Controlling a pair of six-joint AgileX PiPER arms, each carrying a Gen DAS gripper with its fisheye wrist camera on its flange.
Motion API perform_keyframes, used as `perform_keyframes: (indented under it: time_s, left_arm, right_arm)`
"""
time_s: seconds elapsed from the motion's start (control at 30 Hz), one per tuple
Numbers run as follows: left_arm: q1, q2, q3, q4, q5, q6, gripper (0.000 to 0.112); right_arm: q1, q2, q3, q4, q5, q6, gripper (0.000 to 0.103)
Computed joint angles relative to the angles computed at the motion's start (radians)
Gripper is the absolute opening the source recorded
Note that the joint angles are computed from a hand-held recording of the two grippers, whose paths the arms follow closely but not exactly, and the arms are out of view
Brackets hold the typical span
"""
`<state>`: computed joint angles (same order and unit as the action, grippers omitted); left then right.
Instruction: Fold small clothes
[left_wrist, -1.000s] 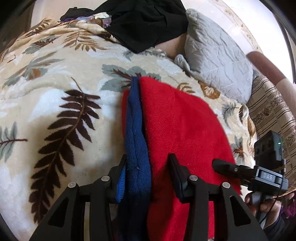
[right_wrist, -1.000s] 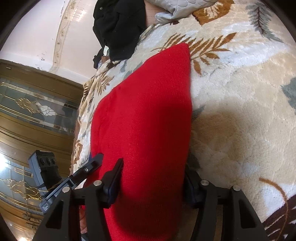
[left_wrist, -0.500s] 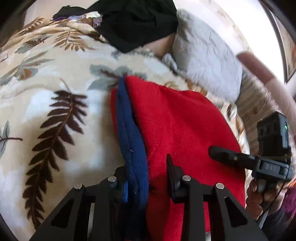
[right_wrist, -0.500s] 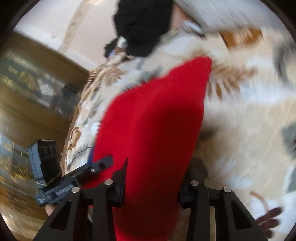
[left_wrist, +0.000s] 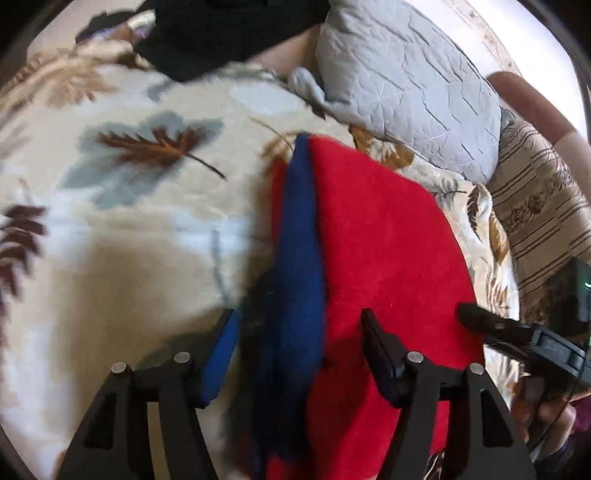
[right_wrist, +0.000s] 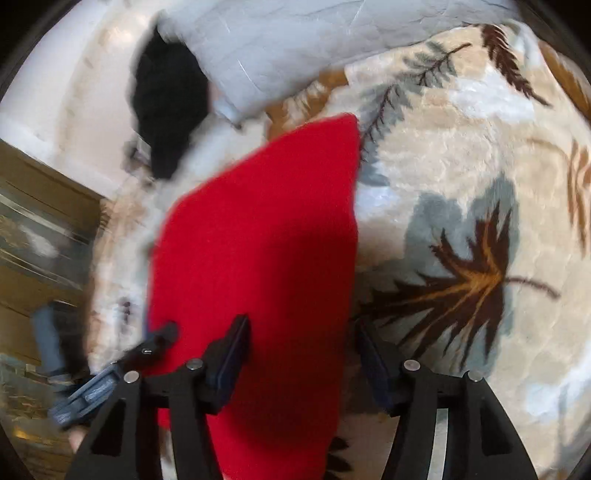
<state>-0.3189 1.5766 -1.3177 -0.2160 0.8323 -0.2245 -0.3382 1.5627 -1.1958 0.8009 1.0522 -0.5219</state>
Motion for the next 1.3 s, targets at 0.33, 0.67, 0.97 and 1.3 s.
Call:
perform_keyframes:
  time_s: [0.33, 0.67, 0.97, 1.3]
  left_arm:
    - [-0.116, -0.188, 0.074, 0.374, 0.038, -0.218, 0.068]
    - [-0.214, -0.342, 0.119, 0.536, 0.135, -0.404, 0.077]
    - [-0.34, -0.403, 0.139, 0.679, 0.241, -0.582, 0.084]
    - [-0.537, -0.391, 0.084, 0.822, 0.382, -0.72, 0.094]
  right_arm:
    - [0.125, -0.133, 0.184, 0.124, -0.001, -0.079, 0.081]
    - [0.23, -0.197, 0.1, -0.063, -0.164, 0.158, 0.101]
    - [0.284, -0.464, 0.159, -0.24, -0.202, 0.281, 0.101]
    - [0.59, -0.751, 0.323, -0.838, -0.146, 0.747, 0.101]
